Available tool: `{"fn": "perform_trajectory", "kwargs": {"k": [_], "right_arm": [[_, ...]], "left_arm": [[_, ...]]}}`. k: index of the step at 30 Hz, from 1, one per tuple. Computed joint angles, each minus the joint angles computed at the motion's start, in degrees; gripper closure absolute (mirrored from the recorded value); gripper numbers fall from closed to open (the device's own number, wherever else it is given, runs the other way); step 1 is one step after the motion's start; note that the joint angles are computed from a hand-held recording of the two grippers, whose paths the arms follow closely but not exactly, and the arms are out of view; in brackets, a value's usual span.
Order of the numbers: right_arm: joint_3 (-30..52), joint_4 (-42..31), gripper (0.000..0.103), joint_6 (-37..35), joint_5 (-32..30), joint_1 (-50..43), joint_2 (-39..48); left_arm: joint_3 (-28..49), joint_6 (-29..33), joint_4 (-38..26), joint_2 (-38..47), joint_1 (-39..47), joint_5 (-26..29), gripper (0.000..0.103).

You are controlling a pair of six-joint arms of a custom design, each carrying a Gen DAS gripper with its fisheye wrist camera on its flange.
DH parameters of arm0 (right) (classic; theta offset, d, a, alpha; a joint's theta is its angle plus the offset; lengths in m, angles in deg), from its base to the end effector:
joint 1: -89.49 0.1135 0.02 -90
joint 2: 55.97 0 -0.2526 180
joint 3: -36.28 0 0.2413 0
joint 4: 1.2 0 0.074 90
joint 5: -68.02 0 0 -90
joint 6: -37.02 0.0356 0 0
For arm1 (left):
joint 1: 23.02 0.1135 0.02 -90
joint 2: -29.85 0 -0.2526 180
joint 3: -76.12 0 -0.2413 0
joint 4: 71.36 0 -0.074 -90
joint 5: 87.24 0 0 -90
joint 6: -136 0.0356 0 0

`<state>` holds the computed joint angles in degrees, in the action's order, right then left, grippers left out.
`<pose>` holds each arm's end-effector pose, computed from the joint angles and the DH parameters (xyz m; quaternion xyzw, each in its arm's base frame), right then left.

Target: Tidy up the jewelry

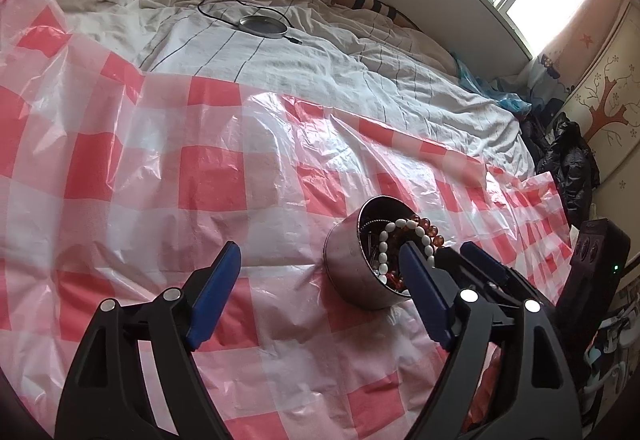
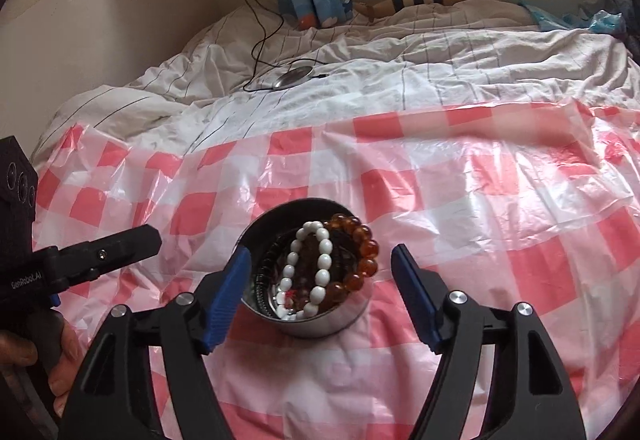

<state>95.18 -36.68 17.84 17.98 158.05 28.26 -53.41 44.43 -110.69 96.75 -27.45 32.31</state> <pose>0.1171 0.2356 0.1732 0.1040 0.9076 0.1073 0.3923 0.2094 -0.0338 0.1908 0.0981 0.9219 -0.2583 0.2715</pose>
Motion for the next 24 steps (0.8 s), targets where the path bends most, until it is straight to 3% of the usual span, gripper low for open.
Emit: {"fn": "perform_trajectory", "kwargs": {"k": [4,10,13,18,24], "right_arm": [[-3.6,9.0,0.033,-2.4,-1.8,-0.5,-0.1],[1.0,16.7,0.033,-10.8,-7.6,-1.1,8.4],[3.2,13.6,0.033,-10.9,-7.2,-0.8,9.6],[0.9,6.3,0.027,-5.4,-4.3,0.0,3.2],[-5.7,-1.2,0.022,10.9,-1.8,3.3,-6.0]], "left_arm": [[-0.1,0.8,-0.5,-0.2,1.1,0.1,0.024],[-0.1,1.2,-0.7,0.0,1.4,0.0,0.024],[-0.1,1.6,-1.0,-0.2,1.3,-0.1,0.024],[-0.1,1.4,-1.1,-0.4,1.4,-0.5,0.023],[-1.9,1.2,-1.9,-3.6,0.0,-3.2,0.023]]}}
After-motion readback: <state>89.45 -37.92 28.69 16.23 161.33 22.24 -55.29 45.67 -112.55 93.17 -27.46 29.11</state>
